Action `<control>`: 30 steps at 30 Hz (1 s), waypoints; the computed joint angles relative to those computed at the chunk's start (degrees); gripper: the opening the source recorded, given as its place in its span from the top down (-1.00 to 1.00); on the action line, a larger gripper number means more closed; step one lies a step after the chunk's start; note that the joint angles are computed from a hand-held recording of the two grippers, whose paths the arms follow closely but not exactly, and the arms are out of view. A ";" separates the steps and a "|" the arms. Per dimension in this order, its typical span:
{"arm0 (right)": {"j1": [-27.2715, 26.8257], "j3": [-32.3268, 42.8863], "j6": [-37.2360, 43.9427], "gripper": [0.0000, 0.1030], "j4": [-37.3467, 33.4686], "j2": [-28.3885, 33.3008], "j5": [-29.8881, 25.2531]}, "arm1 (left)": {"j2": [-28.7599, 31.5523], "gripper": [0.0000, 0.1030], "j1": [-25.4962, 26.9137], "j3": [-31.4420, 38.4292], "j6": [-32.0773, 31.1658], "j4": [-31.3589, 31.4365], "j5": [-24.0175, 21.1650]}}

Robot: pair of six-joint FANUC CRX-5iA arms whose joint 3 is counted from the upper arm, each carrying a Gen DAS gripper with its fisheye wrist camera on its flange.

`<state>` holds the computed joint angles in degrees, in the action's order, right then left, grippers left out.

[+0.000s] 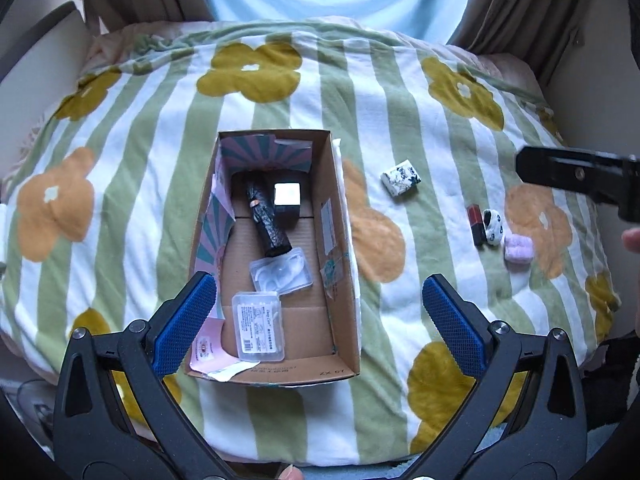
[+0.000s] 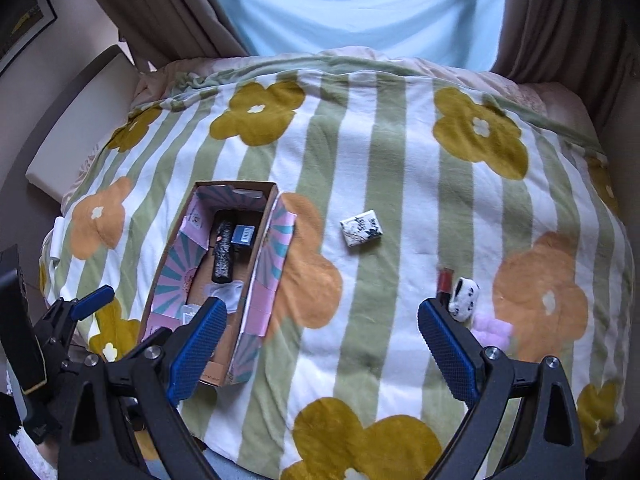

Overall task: Organize objects
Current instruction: 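Withdraw both open tools from the box toward the remaining items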

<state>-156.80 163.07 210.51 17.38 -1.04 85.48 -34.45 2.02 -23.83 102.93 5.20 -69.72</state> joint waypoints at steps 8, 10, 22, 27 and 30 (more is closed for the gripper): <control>3.57 5.64 -5.39 -0.85 5.56 7.81 5.44 | 6.03 -0.99 -8.90 6.75 7.95 -5.27 0.40; 3.96 7.38 -5.87 -0.85 5.99 9.71 5.77 | 7.42 -0.99 -10.76 8.08 9.77 -5.86 0.81; 3.17 15.18 -2.88 -0.85 7.82 18.32 3.74 | 15.44 -0.99 -19.66 15.11 17.04 -9.87 1.20; -0.28 20.69 4.43 -0.85 6.31 23.06 -0.08 | 18.99 -0.99 -21.77 17.56 21.31 -11.28 1.02; -3.34 24.74 10.95 -0.85 4.96 25.94 -3.20 | 21.49 -0.99 -22.48 18.86 23.76 -11.48 1.49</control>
